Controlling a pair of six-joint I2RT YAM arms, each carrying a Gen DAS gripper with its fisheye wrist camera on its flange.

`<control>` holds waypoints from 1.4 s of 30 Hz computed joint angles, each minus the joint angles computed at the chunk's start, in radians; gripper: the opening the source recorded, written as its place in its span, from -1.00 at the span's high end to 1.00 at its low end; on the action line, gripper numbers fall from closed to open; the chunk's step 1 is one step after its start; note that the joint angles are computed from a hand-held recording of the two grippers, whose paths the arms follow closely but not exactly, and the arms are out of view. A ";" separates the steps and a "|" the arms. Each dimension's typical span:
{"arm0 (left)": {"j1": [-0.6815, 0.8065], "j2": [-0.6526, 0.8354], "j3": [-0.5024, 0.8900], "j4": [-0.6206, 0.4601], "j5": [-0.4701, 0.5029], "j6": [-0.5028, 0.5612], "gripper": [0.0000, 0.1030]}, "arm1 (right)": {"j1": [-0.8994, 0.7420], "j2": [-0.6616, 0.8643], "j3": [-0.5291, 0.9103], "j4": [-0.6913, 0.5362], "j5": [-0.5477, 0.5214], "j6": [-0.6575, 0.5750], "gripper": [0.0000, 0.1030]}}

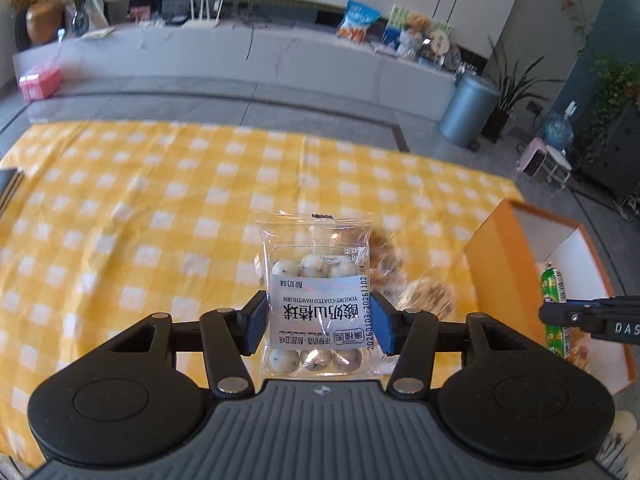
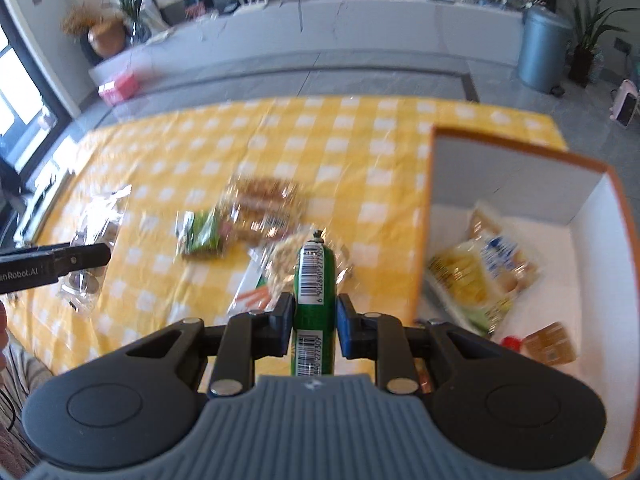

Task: Organize snacks
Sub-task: 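Carry the green sausage over the orange box and release it with the right gripper, then lower the yogurt-ball bag into the orange box and open the left gripper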

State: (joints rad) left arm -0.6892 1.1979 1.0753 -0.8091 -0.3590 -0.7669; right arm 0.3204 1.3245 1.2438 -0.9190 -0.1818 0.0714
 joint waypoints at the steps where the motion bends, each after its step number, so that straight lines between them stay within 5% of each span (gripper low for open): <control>1: -0.011 0.014 0.024 0.008 -0.008 0.005 -0.18 | -0.037 -0.008 0.019 -0.008 -0.015 -0.007 0.60; 7: -0.057 0.163 0.173 0.069 -0.019 0.052 -0.18 | -0.275 0.021 0.125 -0.036 -0.008 -0.105 0.60; 14: -0.095 0.364 0.295 0.186 0.104 0.092 -0.18 | -0.429 0.167 0.143 0.022 0.038 -0.137 0.60; 19: -0.124 0.486 0.375 0.220 0.152 0.141 -0.18 | -0.424 0.288 0.113 0.140 0.081 -0.164 0.60; 25: -0.119 0.554 0.391 0.271 0.229 0.147 -0.18 | -0.336 0.410 0.096 0.260 0.340 -0.395 0.60; 30: -0.112 0.581 0.407 0.275 0.244 0.148 -0.18 | -0.308 0.449 0.114 0.220 0.416 -0.448 0.57; 35: -0.126 0.577 0.419 0.250 0.220 0.147 -0.18 | -0.277 0.429 0.120 0.187 0.487 -0.496 -0.06; 39: -0.139 0.573 0.448 0.224 0.198 0.141 -0.18 | -0.307 0.309 0.099 0.187 0.424 -0.433 -0.15; 42: -0.144 0.583 0.483 0.214 0.178 0.135 -0.18 | -0.338 0.141 0.021 0.250 0.410 -0.336 -0.63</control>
